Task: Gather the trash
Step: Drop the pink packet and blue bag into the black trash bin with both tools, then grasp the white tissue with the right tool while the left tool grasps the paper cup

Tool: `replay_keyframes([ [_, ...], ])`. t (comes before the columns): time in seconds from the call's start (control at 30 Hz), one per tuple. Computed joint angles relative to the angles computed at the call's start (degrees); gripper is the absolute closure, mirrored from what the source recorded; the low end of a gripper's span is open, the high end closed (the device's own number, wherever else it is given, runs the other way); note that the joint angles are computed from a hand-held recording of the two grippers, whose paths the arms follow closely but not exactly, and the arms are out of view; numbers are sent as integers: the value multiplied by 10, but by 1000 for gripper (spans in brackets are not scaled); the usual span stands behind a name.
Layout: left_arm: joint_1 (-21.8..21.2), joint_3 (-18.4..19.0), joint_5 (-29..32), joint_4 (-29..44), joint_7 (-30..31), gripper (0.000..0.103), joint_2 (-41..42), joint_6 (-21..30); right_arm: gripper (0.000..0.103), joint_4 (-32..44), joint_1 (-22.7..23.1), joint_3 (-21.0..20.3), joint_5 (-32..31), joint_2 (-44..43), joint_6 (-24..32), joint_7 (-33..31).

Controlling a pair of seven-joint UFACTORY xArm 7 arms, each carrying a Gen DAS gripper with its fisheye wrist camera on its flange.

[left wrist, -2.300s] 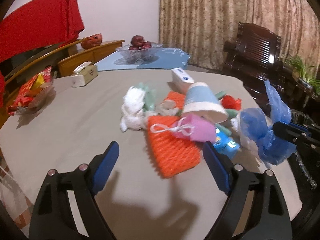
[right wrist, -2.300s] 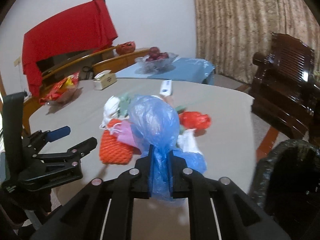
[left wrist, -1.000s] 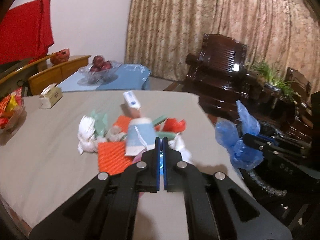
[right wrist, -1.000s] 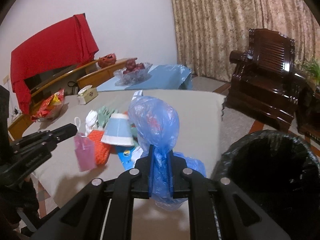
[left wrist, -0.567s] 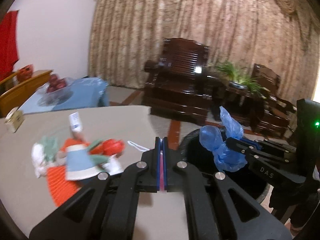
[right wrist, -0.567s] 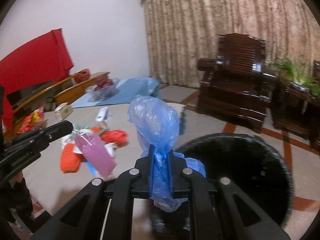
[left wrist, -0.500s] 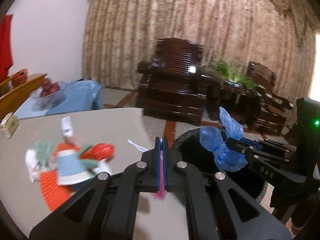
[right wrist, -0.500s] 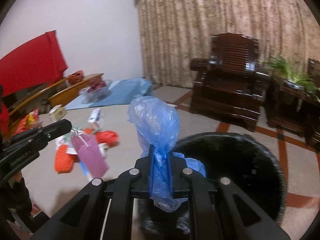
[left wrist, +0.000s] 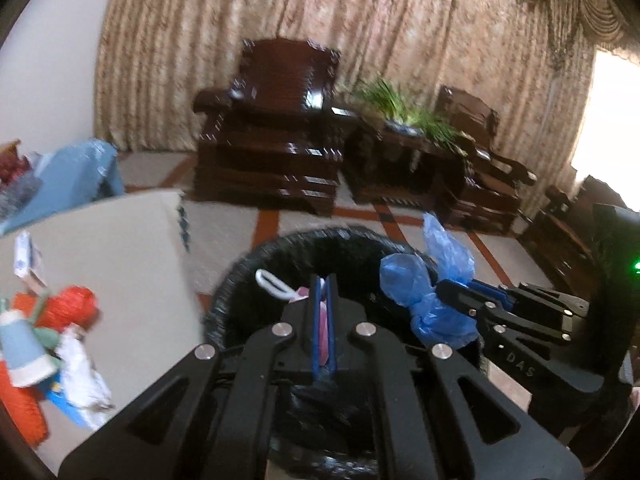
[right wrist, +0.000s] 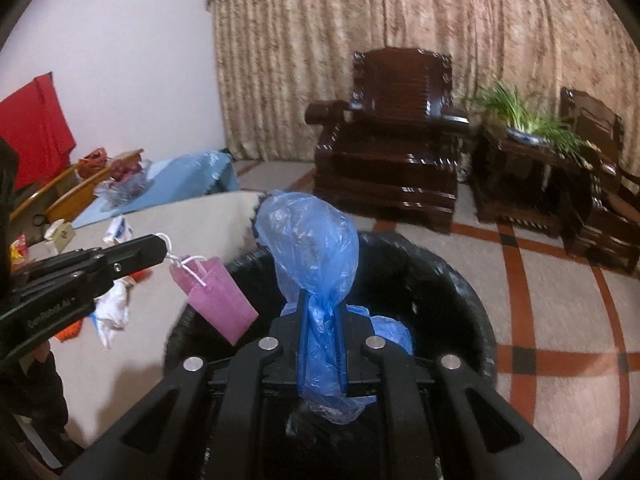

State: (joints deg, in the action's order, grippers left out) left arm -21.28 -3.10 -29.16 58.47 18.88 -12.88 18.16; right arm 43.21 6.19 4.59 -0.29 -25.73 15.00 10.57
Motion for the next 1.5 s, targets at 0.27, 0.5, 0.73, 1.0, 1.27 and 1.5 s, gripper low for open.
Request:
replay_keyframes([
  [0.27,14,2,11,-39,-3,46,-12,22,46,-25,-20,13,-15,-12,2,25],
  [0.5,69,-7,102,-117,-88,20,-86,-27,10,-21,-10,29,-22,-10,-30,52],
  [0.73,157,-21,224,-164,-190,14,-159,-46,7,14,27,47,-22,26,-56,61],
  [1.0,257,-11,314,-202,-254,13,-213,-36,6,84,75,72,-30,107,-84,60],
  [1.27,342,6,367,-227,-283,14,-219,-42,7,165,98,112,-112,220,-113,120],
  [1.5,376,12,386,-232,-294,14,-200,-52,15,234,157,85,-177,311,-92,164],
])
